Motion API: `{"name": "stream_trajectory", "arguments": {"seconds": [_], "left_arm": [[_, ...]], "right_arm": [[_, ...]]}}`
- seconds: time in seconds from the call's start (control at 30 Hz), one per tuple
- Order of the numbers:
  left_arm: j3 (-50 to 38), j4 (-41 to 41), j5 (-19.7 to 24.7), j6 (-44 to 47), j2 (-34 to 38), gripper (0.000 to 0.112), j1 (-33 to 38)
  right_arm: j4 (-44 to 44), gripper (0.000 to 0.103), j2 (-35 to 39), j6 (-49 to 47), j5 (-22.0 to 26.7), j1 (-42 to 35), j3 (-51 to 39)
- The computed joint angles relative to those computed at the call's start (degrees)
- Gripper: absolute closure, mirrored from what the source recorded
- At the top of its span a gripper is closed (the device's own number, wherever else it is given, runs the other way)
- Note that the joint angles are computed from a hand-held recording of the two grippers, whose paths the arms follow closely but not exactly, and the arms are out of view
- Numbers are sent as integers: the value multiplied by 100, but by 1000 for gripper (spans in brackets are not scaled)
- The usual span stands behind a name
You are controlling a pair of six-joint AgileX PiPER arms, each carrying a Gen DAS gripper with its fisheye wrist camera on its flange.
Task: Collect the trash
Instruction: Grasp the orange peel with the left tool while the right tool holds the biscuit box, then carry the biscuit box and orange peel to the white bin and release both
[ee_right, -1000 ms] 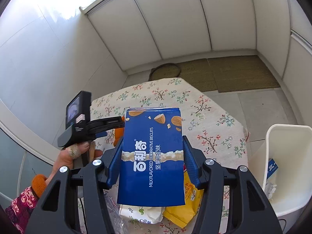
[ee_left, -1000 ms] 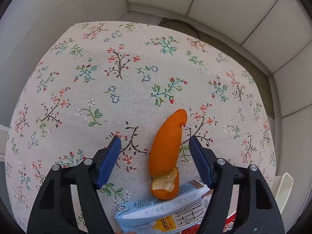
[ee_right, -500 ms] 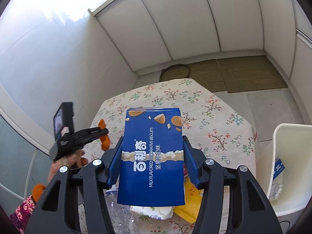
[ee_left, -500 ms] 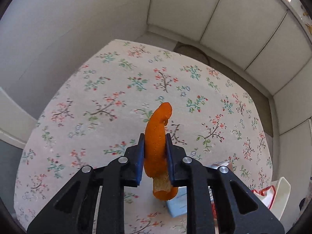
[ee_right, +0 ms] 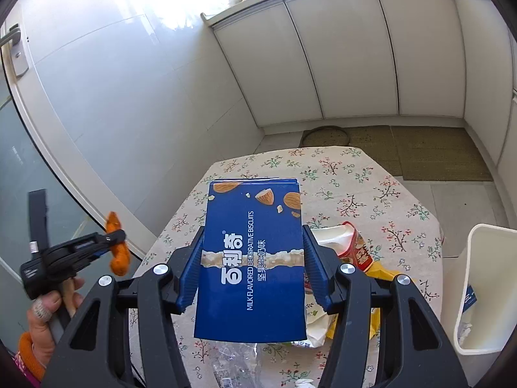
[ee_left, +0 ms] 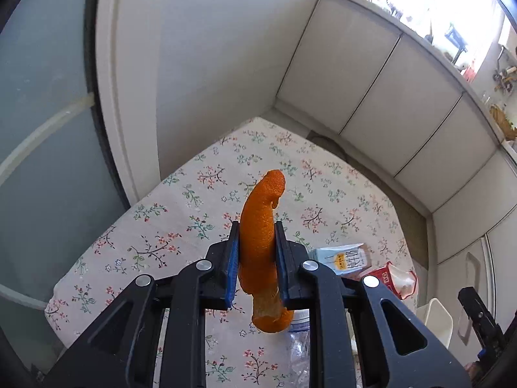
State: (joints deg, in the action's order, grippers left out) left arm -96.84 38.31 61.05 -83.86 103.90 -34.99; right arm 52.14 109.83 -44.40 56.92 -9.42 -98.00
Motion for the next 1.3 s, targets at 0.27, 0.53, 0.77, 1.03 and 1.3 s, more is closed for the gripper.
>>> {"name": "stream_trajectory", "arguments": {"seconds": [0.27,0.53,0.77,1.03,1.3], "left_arm": [[275,766,82,-441,-284,93,-375],[277,1079,-126,-736,-229,93,-482],[-393,1638,-78,-514,214,93,-898],[-964,1301,-724,-201,628,93,-932],[-1389,1087,-876,177,981,93,-1068]], "right_arm": [[-35,47,-286,-143,-408,186,442],[-87,47,-626,-392,-1195,277,878],[60,47,-1233,-655,-1987,171,1400],[-225,47,-2119,-286,-2643,-330,2336],[-1243,47,-2934,861,-2670,-957,2600]]}}
